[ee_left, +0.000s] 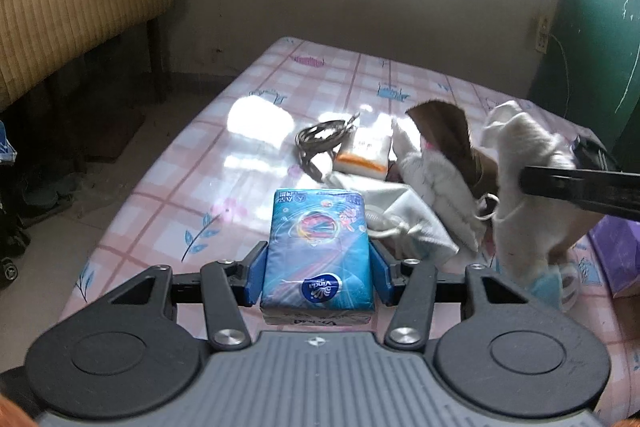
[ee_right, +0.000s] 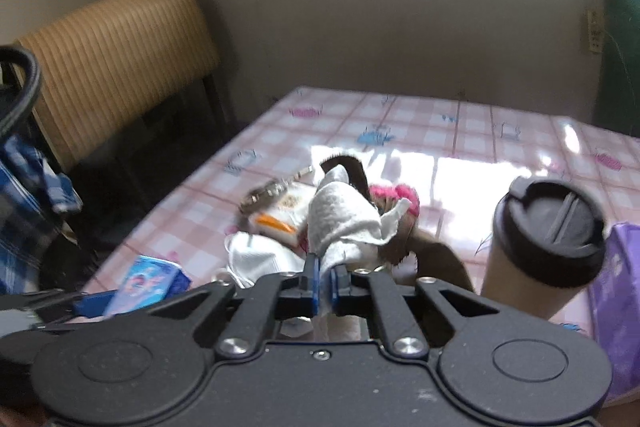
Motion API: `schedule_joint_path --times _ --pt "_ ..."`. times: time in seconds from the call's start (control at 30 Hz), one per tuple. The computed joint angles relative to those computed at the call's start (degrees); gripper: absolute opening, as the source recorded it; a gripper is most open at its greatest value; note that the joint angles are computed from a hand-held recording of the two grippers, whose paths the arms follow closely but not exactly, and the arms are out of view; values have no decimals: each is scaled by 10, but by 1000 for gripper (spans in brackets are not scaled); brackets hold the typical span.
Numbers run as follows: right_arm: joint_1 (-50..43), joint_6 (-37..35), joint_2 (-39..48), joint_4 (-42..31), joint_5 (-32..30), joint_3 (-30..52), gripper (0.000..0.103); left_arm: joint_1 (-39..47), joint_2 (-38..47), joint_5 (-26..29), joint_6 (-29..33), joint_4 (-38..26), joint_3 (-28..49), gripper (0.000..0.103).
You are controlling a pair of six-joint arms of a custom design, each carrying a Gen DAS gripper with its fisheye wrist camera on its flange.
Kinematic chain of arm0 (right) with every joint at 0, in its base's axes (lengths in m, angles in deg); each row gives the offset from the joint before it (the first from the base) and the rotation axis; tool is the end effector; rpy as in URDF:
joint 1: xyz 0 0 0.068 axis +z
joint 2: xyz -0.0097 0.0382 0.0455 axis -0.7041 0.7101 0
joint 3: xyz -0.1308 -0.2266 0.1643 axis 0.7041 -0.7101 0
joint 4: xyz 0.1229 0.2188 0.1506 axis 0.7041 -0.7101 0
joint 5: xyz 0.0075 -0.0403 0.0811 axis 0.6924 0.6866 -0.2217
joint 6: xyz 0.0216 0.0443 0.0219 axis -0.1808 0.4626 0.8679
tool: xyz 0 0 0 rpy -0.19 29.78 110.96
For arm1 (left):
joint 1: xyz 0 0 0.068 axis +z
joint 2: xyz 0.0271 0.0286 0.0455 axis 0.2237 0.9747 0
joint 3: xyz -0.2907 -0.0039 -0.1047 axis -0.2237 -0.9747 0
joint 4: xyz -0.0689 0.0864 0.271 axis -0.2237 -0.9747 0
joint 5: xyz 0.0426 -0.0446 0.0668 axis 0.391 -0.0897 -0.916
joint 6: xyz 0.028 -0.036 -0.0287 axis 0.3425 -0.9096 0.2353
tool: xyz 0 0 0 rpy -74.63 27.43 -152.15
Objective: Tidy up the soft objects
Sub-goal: 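Grasp the blue tissue pack with the left tool while the right tool grasps the white cloth, then carry the tissue pack and white cloth in both tools toward the cardboard box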
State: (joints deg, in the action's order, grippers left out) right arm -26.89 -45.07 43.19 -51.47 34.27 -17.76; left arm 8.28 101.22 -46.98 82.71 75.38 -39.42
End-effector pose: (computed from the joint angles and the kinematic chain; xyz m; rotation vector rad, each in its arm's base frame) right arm 0.2740 0.0838 0.2051 0.0750 2.1874 0.2196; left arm 0.2914 -0.0281 0.1837 0.1865 2.2886 -0.1710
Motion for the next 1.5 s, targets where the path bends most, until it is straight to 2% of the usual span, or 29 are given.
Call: schedule_joint_path --times 0.17,0.3,0.37,0.63,1.07,1.5 --pt "0 -12 -61 -35 12 -3 7 -19 -7 -11 -9 -14 21 53" --pt "-15 -13 -89 -48 -7 -5 7 -36 -9 -23 -17 -23 40 53" --pt "-17 -21 -95 -49 1 -5 7 -44 -9 -26 -19 -29 49 53" --pt "-48 -22 -129 -58 -32 -15 7 -66 -12 -43 -20 -42 65 53" --pt "-72 -37 -155 -97 -22 -12 7 -109 -8 -76 -28 -68 100 53" --pt "-70 -45 -165 -144 55 7 7 -163 17 -112 -45 -84 134 53"
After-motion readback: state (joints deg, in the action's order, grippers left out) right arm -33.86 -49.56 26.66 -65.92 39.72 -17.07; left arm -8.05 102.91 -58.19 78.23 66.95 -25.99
